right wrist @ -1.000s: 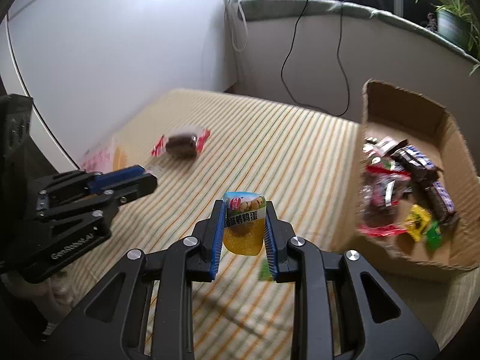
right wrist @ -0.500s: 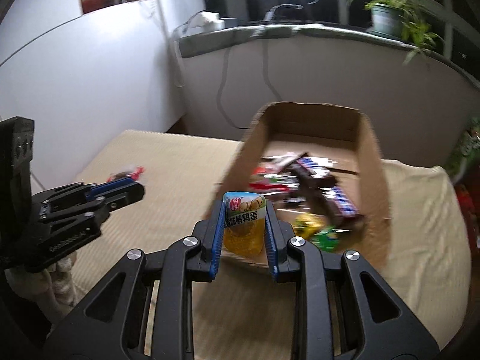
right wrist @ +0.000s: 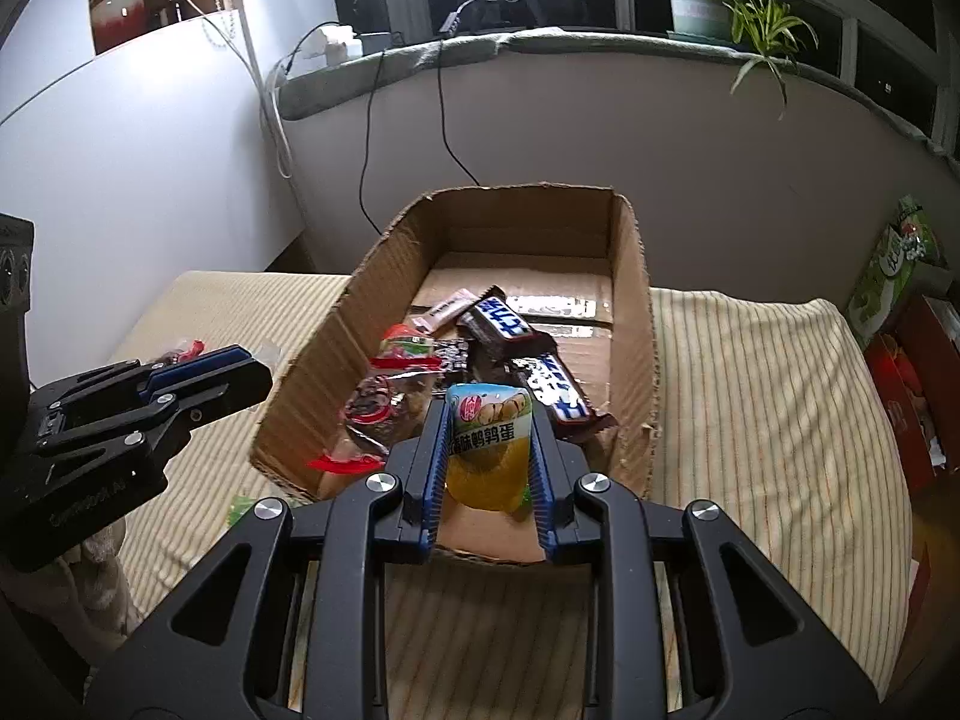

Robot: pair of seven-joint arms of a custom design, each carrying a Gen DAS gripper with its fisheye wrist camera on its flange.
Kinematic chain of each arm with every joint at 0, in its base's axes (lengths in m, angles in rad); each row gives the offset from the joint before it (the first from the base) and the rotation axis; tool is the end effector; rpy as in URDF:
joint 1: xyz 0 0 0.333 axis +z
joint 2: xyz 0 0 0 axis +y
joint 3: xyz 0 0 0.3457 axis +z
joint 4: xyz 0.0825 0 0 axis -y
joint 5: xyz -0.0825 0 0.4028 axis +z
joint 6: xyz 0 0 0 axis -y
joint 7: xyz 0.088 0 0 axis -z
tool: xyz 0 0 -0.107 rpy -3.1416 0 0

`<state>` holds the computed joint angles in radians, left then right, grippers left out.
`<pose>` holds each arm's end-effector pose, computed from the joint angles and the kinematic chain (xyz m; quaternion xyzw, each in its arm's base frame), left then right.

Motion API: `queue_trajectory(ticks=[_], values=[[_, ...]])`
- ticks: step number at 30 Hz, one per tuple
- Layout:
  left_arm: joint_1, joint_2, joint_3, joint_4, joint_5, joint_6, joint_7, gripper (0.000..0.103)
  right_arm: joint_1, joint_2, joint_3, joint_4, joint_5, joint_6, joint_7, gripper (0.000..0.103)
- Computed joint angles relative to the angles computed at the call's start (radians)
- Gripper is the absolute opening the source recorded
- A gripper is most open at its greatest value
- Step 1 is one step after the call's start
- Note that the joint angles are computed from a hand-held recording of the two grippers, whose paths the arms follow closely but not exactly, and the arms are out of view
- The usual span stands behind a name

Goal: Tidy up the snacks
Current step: 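Carry both candies over the box and open both grippers to drop them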

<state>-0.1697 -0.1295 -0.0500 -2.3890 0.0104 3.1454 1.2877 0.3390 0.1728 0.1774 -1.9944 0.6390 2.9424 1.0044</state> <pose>0.5258 -0.1192 0.4945 -0.6548 0.6226 -0.3662 0.2226 0.5877 0.2821 0.4764 -0.7848 0.4714 -0.1292 0.3811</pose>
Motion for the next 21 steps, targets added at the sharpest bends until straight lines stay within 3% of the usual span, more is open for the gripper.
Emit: queue_trajectory(ticks=[5, 8, 14, 15, 17, 19, 21], values=[[0.010, 0.024, -0.021, 0.027, 0.014, -0.013, -0.009, 0.017, -0.006, 0.015, -0.006, 0.013, -0.006, -0.013, 0.011, 0.026], [-0.015, 0.033, -0.008, 0.037, -0.033, -0.018, 0.033, 0.018, -0.009, 0.021, -0.006, 0.017, -0.007, -0.019, 0.016, 0.026], [0.012, 0.043, -0.034, 0.047, -0.019, -0.018, 0.018, 0.022, -0.018, 0.027, 0.002, 0.025, 0.002, -0.021, -0.003, 0.027], [0.016, 0.043, -0.038, 0.048, -0.015, -0.019, 0.015, 0.028, -0.015, 0.026, 0.000, 0.022, -0.003, -0.018, 0.001, 0.029], [0.033, 0.041, -0.050, 0.048, 0.011, -0.021, -0.009, 0.043, -0.013, 0.023, 0.003, 0.017, -0.002, -0.002, -0.006, 0.059], [0.051, 0.035, -0.060, 0.041, 0.046, -0.010, -0.045, 0.046, -0.017, 0.015, 0.015, 0.005, 0.022, 0.028, -0.032, 0.068], [0.051, 0.032, -0.056, 0.037, 0.054, -0.008, -0.054, 0.046, -0.018, 0.008, 0.020, 0.000, 0.033, 0.032, -0.045, 0.068]])
